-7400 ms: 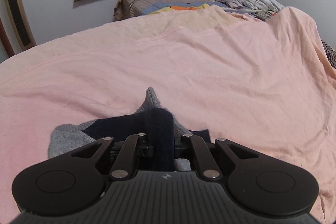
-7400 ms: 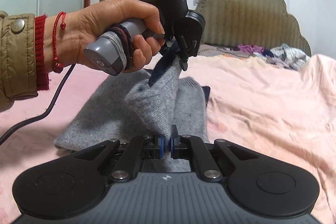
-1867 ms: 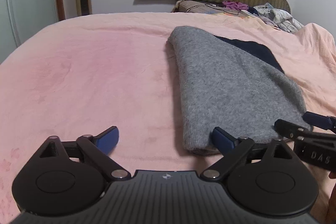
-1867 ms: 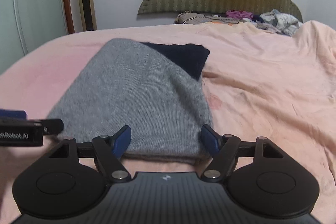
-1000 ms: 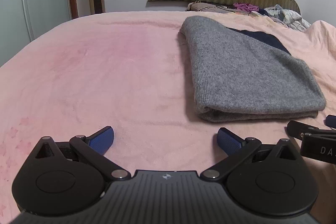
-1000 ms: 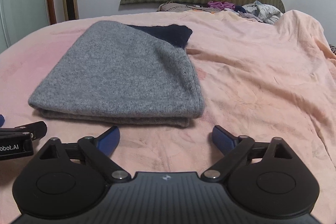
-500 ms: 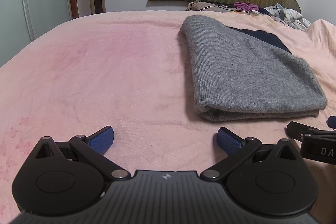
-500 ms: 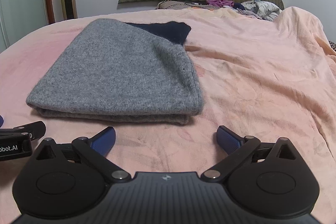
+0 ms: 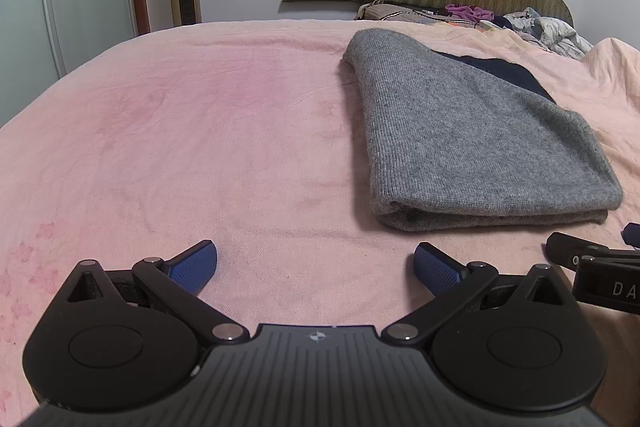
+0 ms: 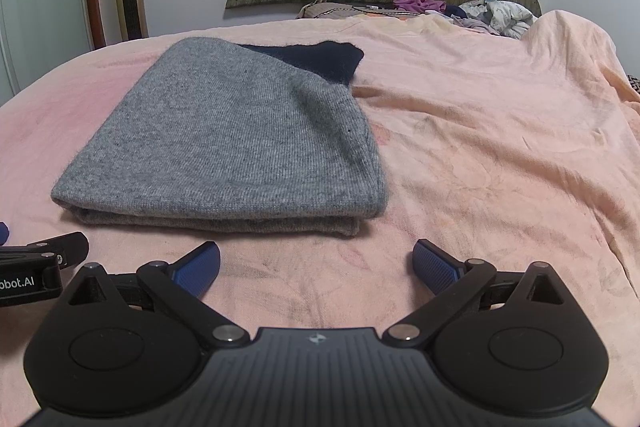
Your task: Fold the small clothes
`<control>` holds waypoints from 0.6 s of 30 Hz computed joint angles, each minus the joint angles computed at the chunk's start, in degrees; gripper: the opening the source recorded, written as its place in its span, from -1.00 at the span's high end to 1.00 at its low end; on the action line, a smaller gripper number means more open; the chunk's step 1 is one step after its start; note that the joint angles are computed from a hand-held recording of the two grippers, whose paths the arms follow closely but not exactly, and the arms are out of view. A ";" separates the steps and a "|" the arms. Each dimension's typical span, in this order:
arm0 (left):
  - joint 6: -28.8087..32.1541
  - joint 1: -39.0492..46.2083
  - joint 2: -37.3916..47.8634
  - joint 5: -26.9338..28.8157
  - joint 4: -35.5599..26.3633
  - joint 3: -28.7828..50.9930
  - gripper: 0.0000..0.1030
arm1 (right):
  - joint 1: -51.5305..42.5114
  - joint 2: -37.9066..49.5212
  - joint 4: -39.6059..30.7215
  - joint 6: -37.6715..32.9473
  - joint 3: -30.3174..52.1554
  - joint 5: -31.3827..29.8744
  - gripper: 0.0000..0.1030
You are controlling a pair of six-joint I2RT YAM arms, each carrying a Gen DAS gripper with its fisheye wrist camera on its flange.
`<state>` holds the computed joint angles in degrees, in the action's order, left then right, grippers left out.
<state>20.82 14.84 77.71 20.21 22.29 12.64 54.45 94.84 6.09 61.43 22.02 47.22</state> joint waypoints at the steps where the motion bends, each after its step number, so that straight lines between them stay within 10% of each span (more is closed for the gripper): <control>1: 0.01 0.01 0.01 0.01 0.03 -0.02 -1.00 | 0.02 0.07 0.05 0.04 0.07 0.00 -1.00; 18: -0.02 -0.01 0.02 -0.01 0.04 -0.01 -1.00 | 0.12 0.24 -0.24 0.17 0.23 0.19 -1.00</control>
